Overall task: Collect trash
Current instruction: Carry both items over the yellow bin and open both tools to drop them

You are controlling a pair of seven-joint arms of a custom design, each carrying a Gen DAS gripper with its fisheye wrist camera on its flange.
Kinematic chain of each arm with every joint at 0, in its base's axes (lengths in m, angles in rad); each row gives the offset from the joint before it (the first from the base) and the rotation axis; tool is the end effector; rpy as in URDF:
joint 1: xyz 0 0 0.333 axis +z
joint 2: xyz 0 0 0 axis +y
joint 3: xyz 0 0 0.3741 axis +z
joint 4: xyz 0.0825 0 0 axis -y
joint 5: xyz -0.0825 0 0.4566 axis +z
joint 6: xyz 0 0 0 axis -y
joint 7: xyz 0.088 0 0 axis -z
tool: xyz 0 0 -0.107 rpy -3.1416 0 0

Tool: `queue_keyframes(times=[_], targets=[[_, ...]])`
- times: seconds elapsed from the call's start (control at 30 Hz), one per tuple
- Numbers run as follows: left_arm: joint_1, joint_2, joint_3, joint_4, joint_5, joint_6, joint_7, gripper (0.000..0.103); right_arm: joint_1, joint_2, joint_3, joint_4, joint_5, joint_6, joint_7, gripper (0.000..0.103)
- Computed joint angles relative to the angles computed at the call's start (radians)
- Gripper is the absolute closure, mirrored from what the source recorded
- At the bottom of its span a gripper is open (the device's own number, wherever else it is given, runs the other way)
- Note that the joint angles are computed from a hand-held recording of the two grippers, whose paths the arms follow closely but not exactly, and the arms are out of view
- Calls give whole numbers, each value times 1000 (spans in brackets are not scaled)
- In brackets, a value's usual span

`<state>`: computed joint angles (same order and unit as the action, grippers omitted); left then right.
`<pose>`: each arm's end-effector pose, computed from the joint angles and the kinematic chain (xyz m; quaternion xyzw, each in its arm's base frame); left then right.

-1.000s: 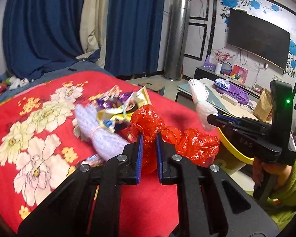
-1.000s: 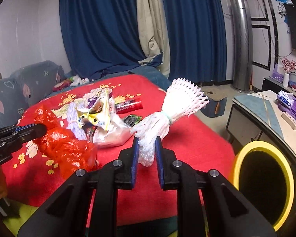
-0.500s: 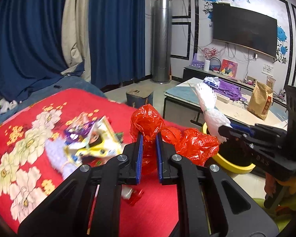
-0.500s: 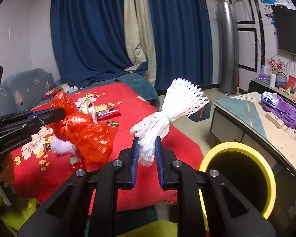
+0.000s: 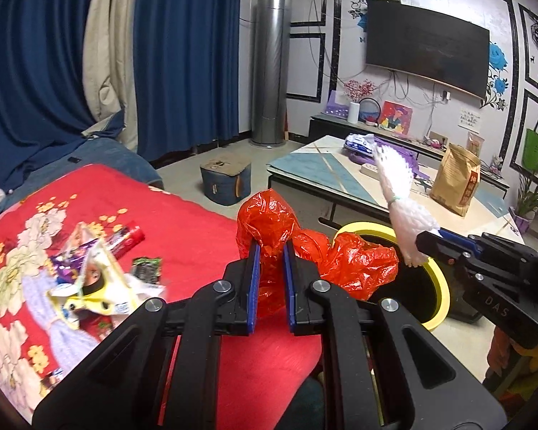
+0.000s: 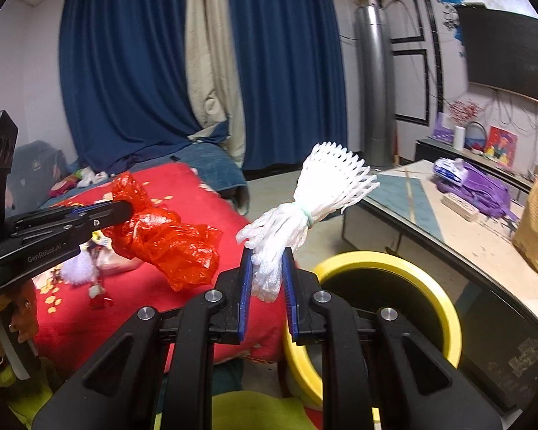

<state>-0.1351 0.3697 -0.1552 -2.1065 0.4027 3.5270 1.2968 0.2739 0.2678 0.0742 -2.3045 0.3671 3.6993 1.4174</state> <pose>0.6482 -0.2342 0.3663 -0.4666 0.7306 -0.4332 0.2467 0.6006 0.1655 0.3601 -0.6186 0.5857 -0.3259 0.4100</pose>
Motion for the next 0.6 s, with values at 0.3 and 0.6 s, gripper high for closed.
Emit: queue_keyframes(times=[0.3,0.6], targets=[[-16,69,-24,89,27,-50,-2,96,6,-24,-30,-27,102,-46,-34,87],[-57,155,-36,193,32,-124,12,96,34,-24,-85,-26,290,-149,-131,87]])
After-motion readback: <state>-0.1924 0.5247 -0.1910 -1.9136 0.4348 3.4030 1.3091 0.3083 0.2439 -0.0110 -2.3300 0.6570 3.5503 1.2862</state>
